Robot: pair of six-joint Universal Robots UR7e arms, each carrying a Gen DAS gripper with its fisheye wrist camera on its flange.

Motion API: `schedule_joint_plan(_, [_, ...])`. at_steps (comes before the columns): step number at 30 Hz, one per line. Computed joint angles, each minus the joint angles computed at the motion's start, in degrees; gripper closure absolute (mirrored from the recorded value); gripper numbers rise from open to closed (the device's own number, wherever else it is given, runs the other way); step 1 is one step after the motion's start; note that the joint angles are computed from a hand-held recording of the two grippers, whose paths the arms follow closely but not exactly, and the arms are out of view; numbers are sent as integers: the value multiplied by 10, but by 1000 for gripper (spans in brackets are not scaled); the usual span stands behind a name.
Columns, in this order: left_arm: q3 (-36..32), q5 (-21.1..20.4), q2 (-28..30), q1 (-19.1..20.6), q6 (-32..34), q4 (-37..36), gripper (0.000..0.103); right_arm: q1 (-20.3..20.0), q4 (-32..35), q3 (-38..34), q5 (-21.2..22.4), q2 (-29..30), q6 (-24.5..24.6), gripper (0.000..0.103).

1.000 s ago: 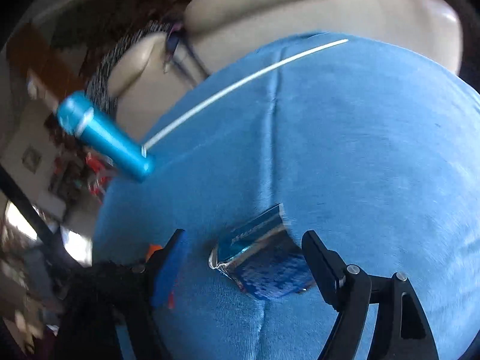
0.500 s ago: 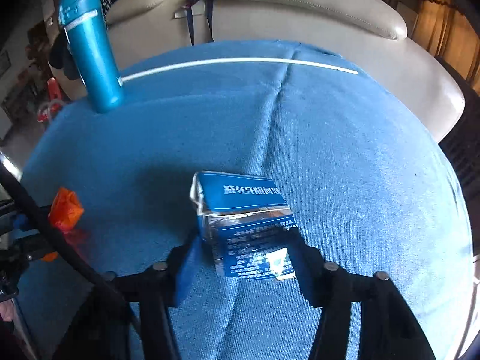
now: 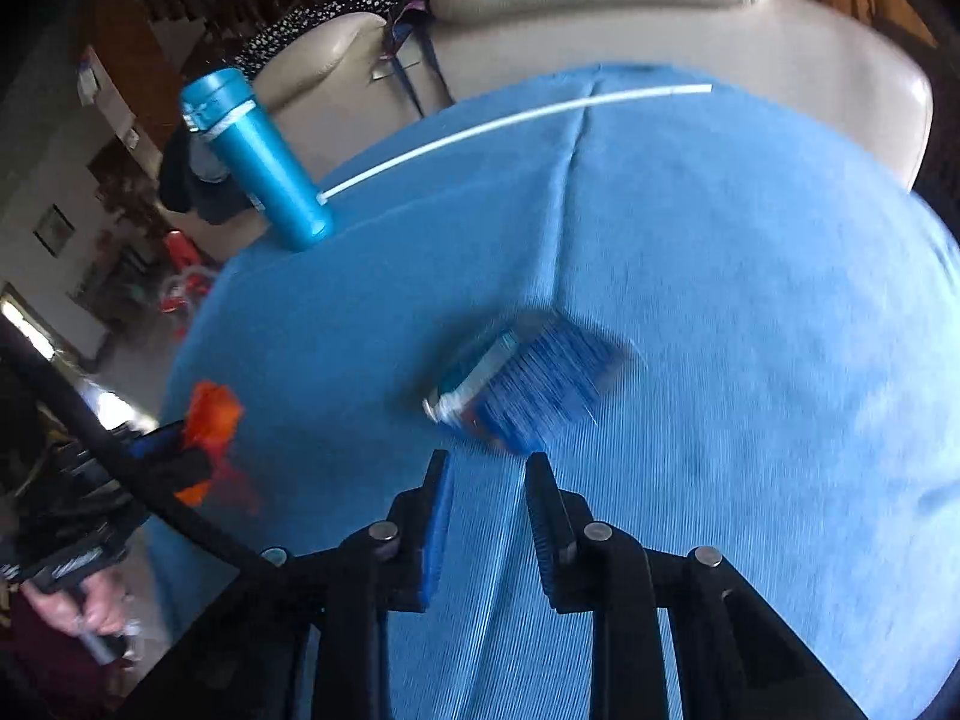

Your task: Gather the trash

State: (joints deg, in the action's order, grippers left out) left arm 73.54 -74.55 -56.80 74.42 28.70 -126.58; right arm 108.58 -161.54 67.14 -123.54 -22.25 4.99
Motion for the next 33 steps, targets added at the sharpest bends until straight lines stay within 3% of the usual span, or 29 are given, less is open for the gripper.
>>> schedule_joint_plan(3, [1, 2, 0, 1, -3, 3, 69, 5, -39, 38, 2, -19, -11, 72])
schedule_joint_plan(5, [-5, 4, 4, 2, -9, 8, 69, 3, -48, 41, -5, -23, -4, 41])
schedule_joint_plan(6, [-5, 4, 4, 3, -11, 8, 69, 1, -48, 33, -14, -22, 6, 15])
schedule_joint_plan(9, [-3, 4, 2, 4, -16, 9, 69, -7, -95, 2, -9, -4, -28, 14])
schedule_joint_plan(11, [-8, 6, 4, 4, -20, 14, 69, -12, -82, -29, -4, 9, -40, 14])
schedule_joint_plan(18, [-15, 15, 11, 3, -24, 18, 69, -23, 121, -191, 26, 81, -65, 14])
schedule_joint_plan(21, [-19, 16, 15, 5, -27, 22, 69, -10, 162, -211, -24, 103, -100, 14])
schedule_joint_plan(24, [-20, 15, 16, 6, -30, 24, 69, 2, 101, -196, -67, 116, -146, 14])
schedule_joint_plan(30, [-14, 11, 10, 5, -30, 25, 69, 15, 35, -191, -119, 140, -176, 15])
schedule_joint_plan(33, [-8, 10, 6, 3, -28, 21, 69, 19, 25, -190, -128, 146, -168, 18])
